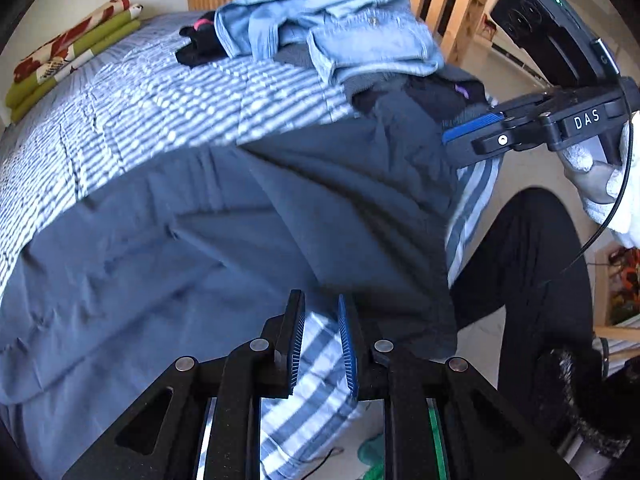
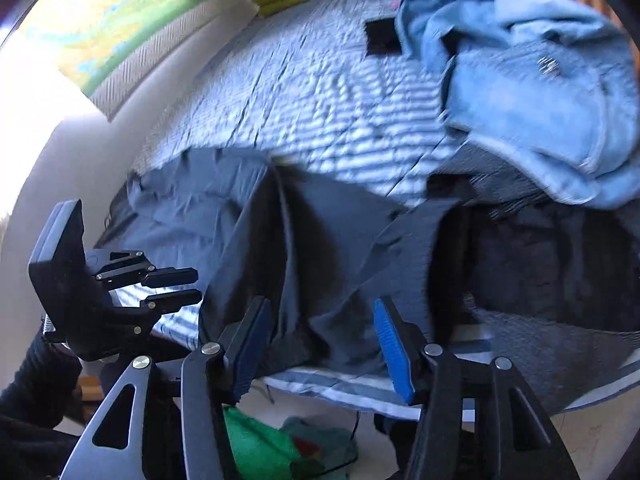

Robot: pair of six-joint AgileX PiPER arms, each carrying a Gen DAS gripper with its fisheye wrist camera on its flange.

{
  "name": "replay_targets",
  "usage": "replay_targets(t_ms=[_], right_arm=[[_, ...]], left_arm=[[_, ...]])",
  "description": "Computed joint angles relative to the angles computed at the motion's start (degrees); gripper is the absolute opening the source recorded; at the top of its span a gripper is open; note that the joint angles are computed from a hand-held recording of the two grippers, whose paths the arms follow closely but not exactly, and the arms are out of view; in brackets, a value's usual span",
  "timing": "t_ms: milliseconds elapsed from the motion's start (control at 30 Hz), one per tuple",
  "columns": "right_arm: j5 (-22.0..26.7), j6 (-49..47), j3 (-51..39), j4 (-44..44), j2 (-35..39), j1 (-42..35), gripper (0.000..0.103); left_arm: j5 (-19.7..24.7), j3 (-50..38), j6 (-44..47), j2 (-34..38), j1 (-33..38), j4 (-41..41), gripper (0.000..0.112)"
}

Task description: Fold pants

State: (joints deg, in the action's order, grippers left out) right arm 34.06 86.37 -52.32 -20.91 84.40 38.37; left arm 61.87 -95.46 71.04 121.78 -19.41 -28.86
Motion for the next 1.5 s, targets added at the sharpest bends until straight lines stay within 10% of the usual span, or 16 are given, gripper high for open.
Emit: replay_targets(t_ms=[267,400,800,1033,1267,1500], right_arm=[[-2.4,-11.1,-8.8,8.0,15.3,-1.3,0.042],[-0.9,-14.8,-10.9,10.8,16.1,-0.9,0.009],[33.5,-18.2,-26.6,-4.1,15.4,-5.1,0.012],[14.7,-4.6,-5.5,3.1,-0.1,-7.6,0.022],[15.2,15.4,1.7,-5.1,-1.9,0.2,0.030],[13.6,11.7,-1.4,-4.1,-1.4,-1.2,0.036]], left_arm=[[-2.5,4.1,1.0,0.0,-0.3,-0.1,0.018],[-1.8,5.2,2.9,-0.6,0.5,-1.5,0.018],[1.9,2.3,2.6,-1.5,-3.6,-5.9,0.018],[-0.9,-0.1,2.3,0.1,-4.7,-5.6,0.018],[-2.4,-0.3,2.4,1.7,-4.2,-2.6,0.022],[-0.7,-1.1,3.1,0.9,1.5,-4.5,0.023]])
